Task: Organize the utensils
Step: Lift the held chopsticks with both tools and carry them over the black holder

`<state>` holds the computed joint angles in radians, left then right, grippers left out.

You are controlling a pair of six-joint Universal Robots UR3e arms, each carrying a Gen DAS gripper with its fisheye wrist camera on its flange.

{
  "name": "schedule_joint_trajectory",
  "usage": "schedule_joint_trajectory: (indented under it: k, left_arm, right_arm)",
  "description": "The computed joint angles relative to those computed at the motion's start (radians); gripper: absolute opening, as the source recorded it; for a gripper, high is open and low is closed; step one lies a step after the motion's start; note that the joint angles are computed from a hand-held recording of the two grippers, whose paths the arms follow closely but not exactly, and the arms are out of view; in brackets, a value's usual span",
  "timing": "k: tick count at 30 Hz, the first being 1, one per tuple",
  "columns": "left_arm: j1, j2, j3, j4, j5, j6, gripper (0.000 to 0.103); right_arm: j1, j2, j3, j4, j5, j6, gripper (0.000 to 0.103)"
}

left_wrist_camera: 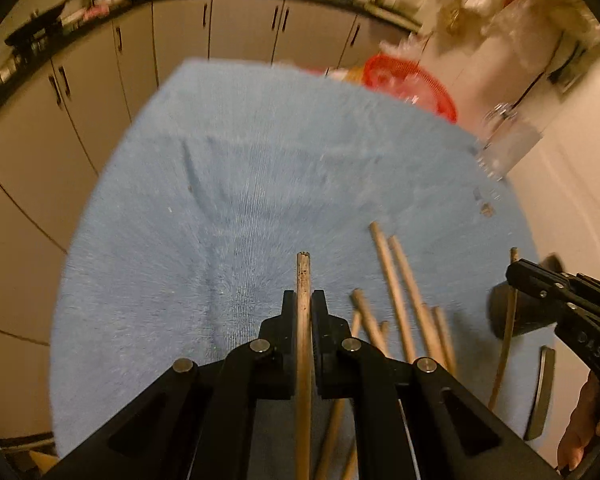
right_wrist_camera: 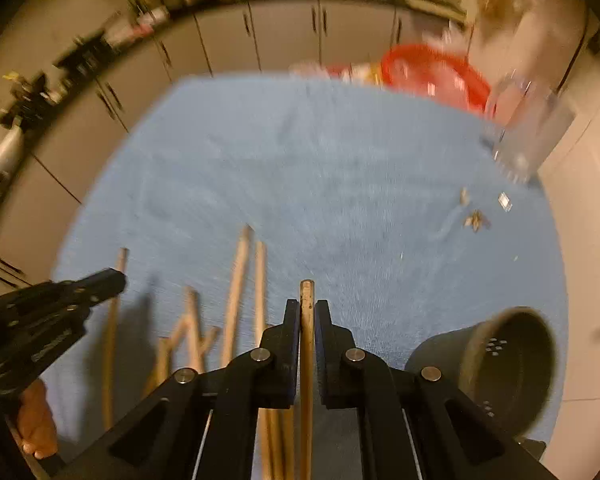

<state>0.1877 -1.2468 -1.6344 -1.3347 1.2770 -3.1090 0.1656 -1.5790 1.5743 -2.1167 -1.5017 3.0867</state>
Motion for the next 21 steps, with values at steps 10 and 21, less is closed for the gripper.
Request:
schedule_joint_trajectory:
  k: [10,21]
  left_arm:
    - [0.158,0.295,0.116,-0.233,-0.133,0.09,0.007]
    - [0.004,0.279,0.165,-0.156,-0.052,0.002,0.007]
  right_arm:
    - [-0.102,-0.401,0.256,-0.116,0.163,0.01,0.007]
    - [-0.332,-0.686,0.401,-0.049,0.37,-0.082,0.007]
